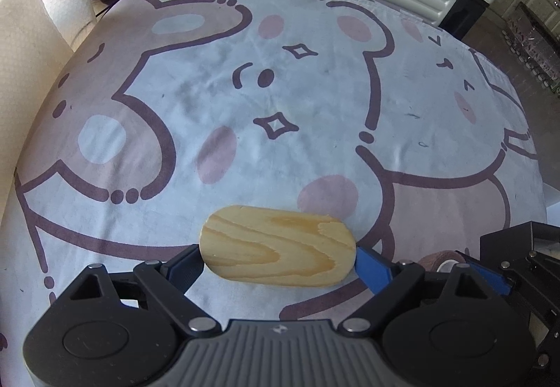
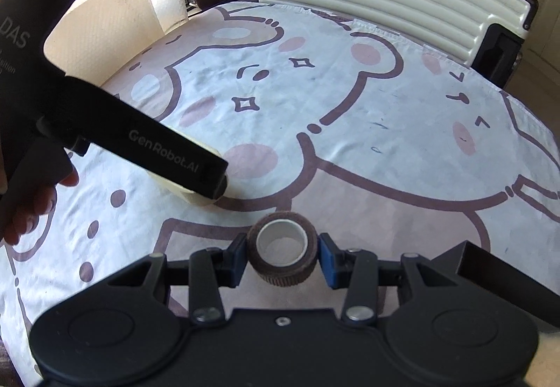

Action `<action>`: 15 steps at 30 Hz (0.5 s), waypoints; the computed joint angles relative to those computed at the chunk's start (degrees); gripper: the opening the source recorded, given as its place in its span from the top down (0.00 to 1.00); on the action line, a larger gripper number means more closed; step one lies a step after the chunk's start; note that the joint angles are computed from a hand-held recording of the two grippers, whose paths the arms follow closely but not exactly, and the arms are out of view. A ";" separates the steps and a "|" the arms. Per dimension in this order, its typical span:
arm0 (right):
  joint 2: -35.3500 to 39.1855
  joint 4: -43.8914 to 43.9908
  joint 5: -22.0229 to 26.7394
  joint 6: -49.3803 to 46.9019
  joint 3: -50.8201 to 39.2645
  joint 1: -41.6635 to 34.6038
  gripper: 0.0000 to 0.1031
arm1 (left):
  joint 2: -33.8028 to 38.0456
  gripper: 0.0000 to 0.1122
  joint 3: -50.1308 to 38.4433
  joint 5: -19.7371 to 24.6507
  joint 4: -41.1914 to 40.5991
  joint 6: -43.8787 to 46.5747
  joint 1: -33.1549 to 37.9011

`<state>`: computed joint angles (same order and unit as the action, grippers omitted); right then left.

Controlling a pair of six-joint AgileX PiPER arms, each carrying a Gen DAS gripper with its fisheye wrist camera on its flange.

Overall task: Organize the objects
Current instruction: 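Carry the wooden block and tape roll with both tools over the black box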

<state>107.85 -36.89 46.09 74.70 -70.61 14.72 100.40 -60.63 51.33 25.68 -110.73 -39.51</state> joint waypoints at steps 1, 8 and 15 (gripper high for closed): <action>-0.26 -0.29 0.70 0.46 -0.20 0.33 0.58 | -0.52 0.18 -0.11 0.85 0.49 -0.67 -0.55; -2.88 -2.50 6.02 4.75 -1.03 3.03 0.58 | -3.13 0.18 -1.96 7.73 3.38 -4.96 -5.15; -4.90 -4.84 13.57 9.50 -3.59 6.42 0.58 | -4.75 0.18 -5.14 15.74 5.47 -7.56 -10.52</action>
